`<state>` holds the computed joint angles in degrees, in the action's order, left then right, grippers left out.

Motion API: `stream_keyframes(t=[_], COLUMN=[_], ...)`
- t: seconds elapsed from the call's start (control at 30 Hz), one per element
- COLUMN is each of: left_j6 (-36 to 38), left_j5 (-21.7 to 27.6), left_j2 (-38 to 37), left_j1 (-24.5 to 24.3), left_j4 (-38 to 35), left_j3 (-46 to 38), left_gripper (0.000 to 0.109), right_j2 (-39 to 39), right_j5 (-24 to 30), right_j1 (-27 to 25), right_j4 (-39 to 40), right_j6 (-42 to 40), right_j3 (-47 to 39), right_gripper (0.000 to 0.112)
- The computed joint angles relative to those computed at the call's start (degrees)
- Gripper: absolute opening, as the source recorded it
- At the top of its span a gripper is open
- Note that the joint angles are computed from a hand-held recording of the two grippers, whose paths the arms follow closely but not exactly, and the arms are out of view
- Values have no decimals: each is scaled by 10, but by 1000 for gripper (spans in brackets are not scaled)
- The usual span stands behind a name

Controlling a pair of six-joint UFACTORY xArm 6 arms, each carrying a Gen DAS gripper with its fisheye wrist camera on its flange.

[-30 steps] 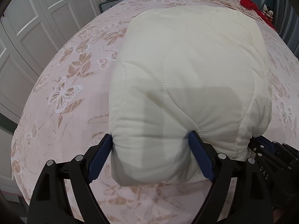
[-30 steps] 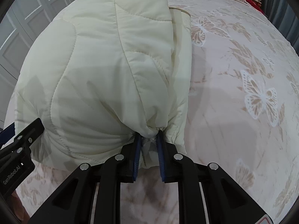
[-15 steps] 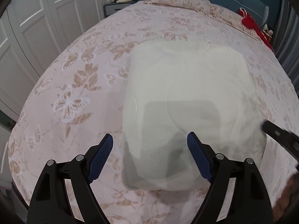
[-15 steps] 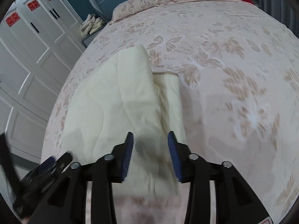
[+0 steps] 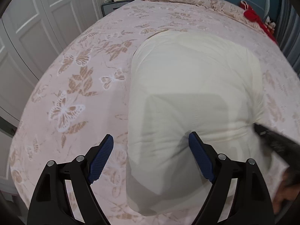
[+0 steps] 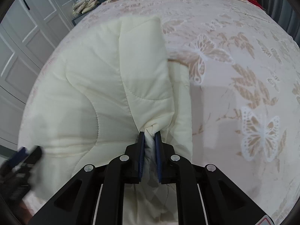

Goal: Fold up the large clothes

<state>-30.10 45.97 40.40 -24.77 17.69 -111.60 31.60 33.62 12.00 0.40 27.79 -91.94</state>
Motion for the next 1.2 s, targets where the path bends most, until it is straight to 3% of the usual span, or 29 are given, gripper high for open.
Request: stream_keyframes(t=[0.1, 0.2, 0.3, 0.4, 0.57, 0.67, 0.77, 0.9, 1.2], left_j6=[3, 21, 62, 45, -37, -12, -36, -23, -39], left_j5=[-11, -54, -104, -101, -88, -86, -85, -67, -62], left_j2=[-28, -103, -203, -230, -175, -136, -109, -73, -71], left_j1=[4, 7, 16, 13, 27, 40, 40, 40, 28], left_j4=[-13, -32, -83, -56, 36, 0, 60, 53, 77], left_j3=[35, 139, 285, 349, 313, 266, 238, 195, 188], left_gripper=[79, 79, 80, 80, 71, 71, 71, 70, 67], right_j2=[-79, -160, -207, -197, -155, -137, -112, -80, -49], right_j5=[-49, -83, -82, -67, -60, -65, -64, -63, -50], right_j1=[5, 19, 37, 44, 48, 43, 43, 47, 44], right_j4=[-6, 1, 17, 20, -25, -18, -5, -37, -50], right_j6=[5, -13, -30, -32, 13, 17, 10, 36, 44], right_j3=[81, 173, 235, 240, 223, 214, 198, 177, 142], right_gripper=[17, 17, 17, 14, 8, 1, 0, 0, 0])
